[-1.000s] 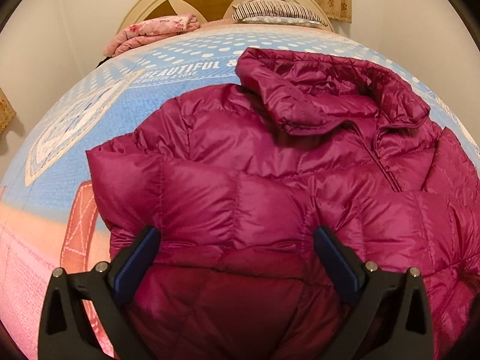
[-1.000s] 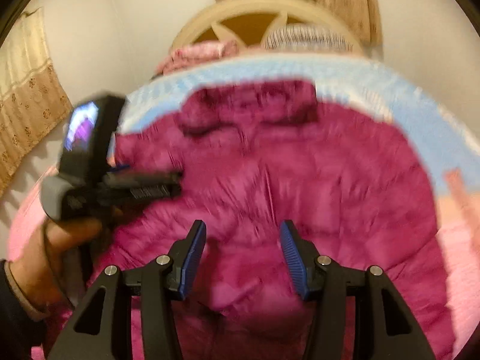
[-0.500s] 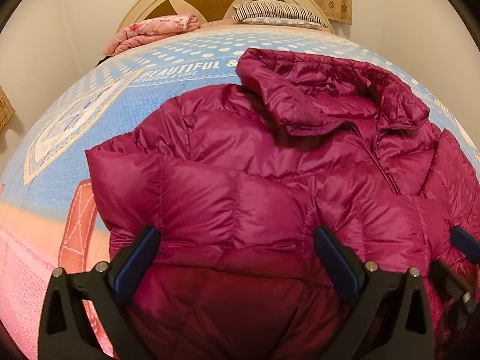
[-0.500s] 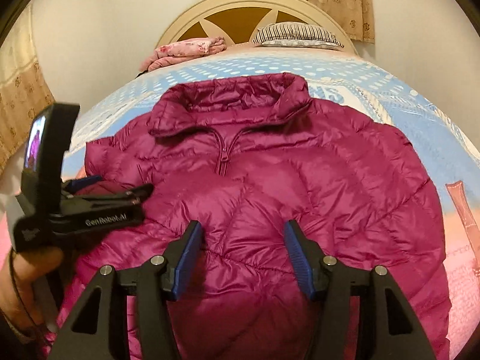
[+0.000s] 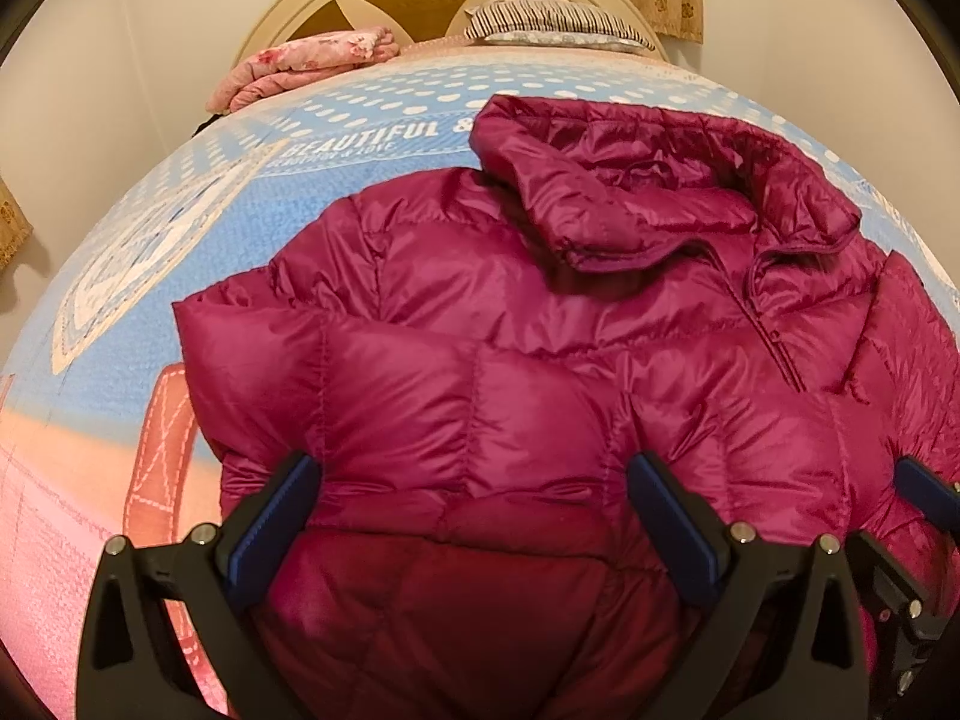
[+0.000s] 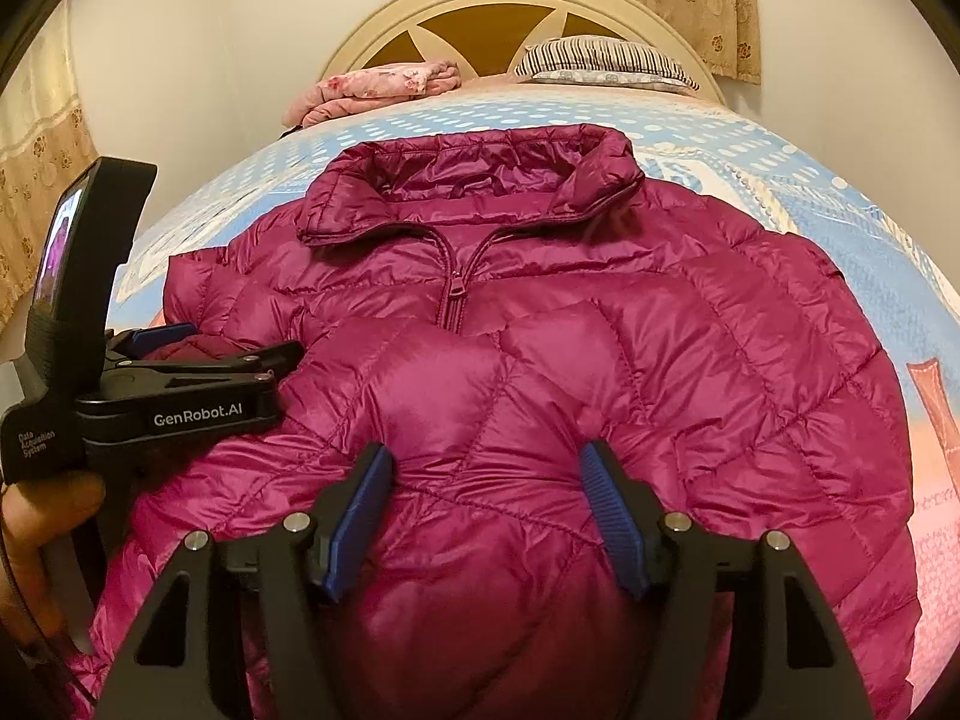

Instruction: Fold large clothes

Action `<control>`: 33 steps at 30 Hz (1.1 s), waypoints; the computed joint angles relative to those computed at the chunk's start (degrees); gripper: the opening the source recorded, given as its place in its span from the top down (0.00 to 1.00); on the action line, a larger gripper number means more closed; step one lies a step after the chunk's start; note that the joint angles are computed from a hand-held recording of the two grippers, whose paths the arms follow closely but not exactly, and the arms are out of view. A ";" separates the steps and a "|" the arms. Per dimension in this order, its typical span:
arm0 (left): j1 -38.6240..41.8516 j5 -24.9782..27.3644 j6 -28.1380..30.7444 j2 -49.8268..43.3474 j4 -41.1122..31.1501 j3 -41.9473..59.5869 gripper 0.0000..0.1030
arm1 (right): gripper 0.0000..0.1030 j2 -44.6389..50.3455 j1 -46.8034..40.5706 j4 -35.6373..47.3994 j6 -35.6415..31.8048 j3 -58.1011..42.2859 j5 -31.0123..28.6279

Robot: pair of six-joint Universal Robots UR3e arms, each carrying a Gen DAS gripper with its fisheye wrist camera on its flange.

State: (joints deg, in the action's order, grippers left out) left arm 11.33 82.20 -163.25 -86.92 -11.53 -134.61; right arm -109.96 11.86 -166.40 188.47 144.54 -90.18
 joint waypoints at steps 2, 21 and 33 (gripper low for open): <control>-0.67 0.72 -0.35 -0.39 0.15 0.39 0.00 | 0.35 0.90 1.26 0.21 0.30 -0.69 -1.57; -3.73 -0.54 0.64 -0.90 -16.23 22.89 0.00 | 0.34 -2.40 -2.51 -1.35 -0.25 2.34 3.44; -14.88 9.59 3.85 -35.52 -32.37 68.16 0.00 | 0.34 -6.23 -6.96 -1.21 -1.49 5.05 8.76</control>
